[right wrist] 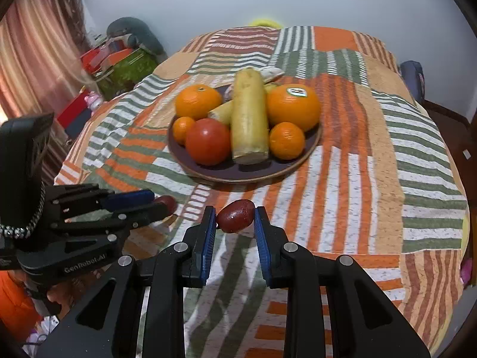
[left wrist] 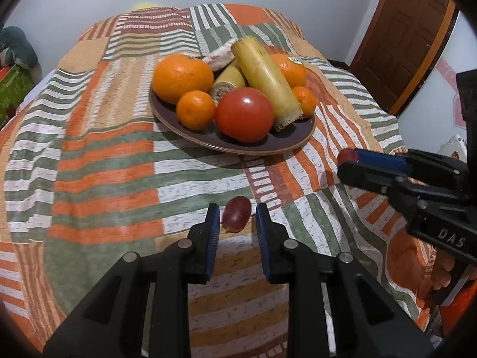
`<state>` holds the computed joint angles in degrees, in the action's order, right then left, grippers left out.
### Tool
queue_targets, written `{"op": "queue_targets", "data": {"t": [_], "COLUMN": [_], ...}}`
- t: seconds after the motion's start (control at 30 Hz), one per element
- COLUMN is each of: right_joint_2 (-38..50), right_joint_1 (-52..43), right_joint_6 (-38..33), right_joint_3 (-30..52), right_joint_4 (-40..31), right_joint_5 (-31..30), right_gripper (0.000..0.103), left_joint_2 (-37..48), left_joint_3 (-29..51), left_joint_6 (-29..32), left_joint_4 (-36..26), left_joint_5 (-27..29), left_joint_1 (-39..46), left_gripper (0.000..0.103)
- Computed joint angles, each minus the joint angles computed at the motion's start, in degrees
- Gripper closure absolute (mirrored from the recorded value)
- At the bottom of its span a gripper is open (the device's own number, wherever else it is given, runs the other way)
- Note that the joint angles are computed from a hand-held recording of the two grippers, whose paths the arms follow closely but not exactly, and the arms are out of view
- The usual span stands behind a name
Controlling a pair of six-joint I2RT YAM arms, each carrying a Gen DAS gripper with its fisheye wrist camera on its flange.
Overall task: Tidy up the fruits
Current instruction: 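Grasp a red date with the left gripper while the right gripper grasps the other date, then carry the dates to the plate and release them with both grippers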
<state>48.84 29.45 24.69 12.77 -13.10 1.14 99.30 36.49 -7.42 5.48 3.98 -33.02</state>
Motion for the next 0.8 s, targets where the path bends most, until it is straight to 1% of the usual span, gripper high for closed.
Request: {"op": "queue_targets", "data": {"t": [0.1, 0.13, 0.17, 0.27, 0.37, 0.5, 0.63, 0.8], "right_joint_2": [-0.77, -0.81, -0.78, -0.44, 0.02, 1.08, 2.67, 5.22], "right_joint_1": [-0.82, -0.80, -0.92, -1.19, -1.17, -1.17, -1.79, -3.63], "right_joint_6": [-0.46, -0.42, -0.55, -1.08, -1.50, -2.25, -3.64, -5.92], "right_joint_3": [0.21, 0.32, 0.45, 0.73, 1.01, 1.82, 2.80, 4.07], "right_joint_4": [-0.92, -0.90, -0.90, -0.71, -0.35, 0.46, 1.55, 3.54], "right_joint_5": [-0.11, 0.02, -0.01, 0.22, 0.47, 1.22, 1.83, 2.63], "right_gripper": [0.079, 0.079, 0.079, 0.079, 0.079, 0.079, 0.079, 0.079], "left_joint_2": [0.96, 1.00, 0.89, -0.61, -3.65, -6.82, -8.78, -8.30], "left_joint_3": [-0.24, -0.46, -0.72, -1.66, -2.84, -2.55, -0.85, 3.15], "left_joint_6": [0.21, 0.33, 0.45, 1.11, 1.49, 1.47, 1.41, 1.61], "left_joint_4": [1.55, 2.00, 2.34, 2.50, 2.48, 1.48, 0.62, 0.15], "left_joint_5": [-1.97, -2.83, -3.86, -2.63, -3.49, -2.68, -1.87, -2.08], "left_joint_1": [-1.29, -1.73, -2.19, -1.89, -1.99, -0.72, 0.70, 1.63], "left_gripper": [0.079, 0.083, 0.085, 0.086, 0.086, 0.086, 0.086, 0.086]}}
